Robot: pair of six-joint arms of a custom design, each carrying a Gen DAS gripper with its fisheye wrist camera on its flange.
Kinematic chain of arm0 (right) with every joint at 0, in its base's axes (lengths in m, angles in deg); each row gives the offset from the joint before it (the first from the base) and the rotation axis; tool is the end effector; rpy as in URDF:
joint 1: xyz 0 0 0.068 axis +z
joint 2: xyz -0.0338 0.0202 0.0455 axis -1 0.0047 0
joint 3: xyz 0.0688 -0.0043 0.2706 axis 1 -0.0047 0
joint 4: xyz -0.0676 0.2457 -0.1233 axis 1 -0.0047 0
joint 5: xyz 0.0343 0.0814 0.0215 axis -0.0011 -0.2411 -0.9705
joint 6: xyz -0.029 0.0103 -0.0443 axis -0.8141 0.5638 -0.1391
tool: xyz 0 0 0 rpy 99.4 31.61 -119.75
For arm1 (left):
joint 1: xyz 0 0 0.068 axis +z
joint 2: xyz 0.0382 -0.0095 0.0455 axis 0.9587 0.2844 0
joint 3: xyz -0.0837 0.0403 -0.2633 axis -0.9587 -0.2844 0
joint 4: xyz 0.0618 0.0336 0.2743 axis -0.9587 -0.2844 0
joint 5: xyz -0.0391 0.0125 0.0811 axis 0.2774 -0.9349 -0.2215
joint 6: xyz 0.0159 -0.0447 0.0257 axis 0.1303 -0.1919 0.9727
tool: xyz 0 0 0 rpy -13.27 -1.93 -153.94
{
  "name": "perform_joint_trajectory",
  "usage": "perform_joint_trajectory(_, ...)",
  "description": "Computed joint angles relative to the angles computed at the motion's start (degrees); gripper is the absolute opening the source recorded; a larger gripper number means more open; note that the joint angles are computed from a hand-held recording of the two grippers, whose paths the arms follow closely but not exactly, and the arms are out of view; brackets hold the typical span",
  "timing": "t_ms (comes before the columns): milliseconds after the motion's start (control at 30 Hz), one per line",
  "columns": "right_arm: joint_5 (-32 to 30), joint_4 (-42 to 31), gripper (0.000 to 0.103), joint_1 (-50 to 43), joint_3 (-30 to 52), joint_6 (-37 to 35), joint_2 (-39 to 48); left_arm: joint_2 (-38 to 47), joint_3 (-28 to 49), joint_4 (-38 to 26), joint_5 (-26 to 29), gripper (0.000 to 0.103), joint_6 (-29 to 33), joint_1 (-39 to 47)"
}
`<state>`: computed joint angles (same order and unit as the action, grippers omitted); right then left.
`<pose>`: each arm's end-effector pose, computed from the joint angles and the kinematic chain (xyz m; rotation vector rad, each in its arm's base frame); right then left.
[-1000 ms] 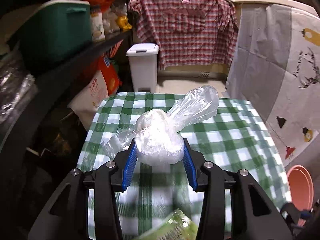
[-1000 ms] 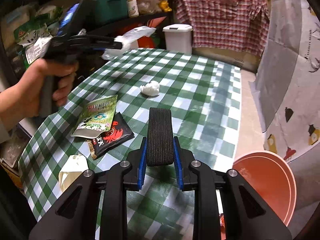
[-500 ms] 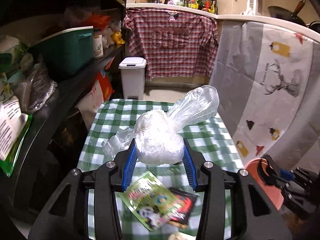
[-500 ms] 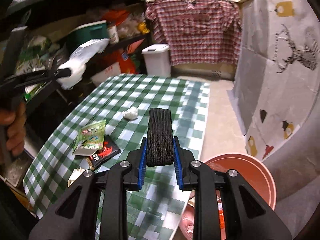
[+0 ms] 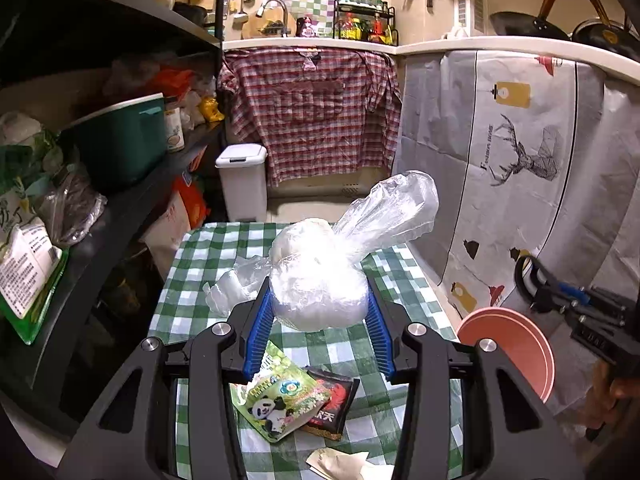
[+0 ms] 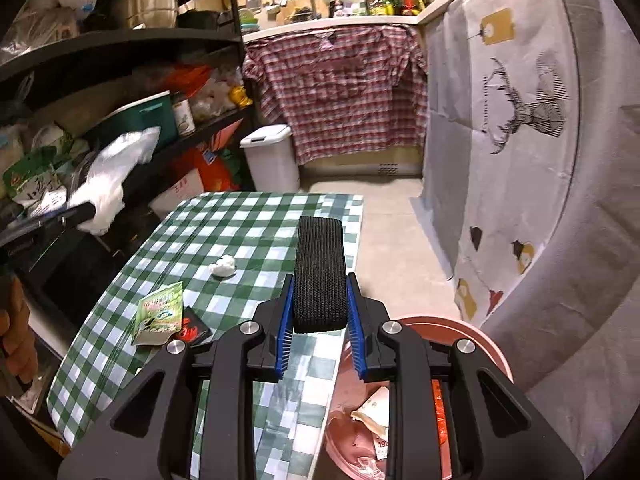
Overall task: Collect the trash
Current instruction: 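Grasp the clear plastic bag with the left tool and lift it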
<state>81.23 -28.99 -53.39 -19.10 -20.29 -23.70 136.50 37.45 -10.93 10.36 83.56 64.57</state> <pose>0.2069 0.1324 0.1908 0.0553 2.1607 0.1087 0.2456 -0.0424 0.2595 0.2759 2.1268 -0.1845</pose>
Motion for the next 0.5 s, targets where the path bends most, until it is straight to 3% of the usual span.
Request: perform_joint_trajectory(500, 3.7, -2.8, 0.025, -1.2, -2.0, 1.9, -4.6, 0.7, -2.1, 2.4, -2.6, 0.043, -1.5, -7.2)
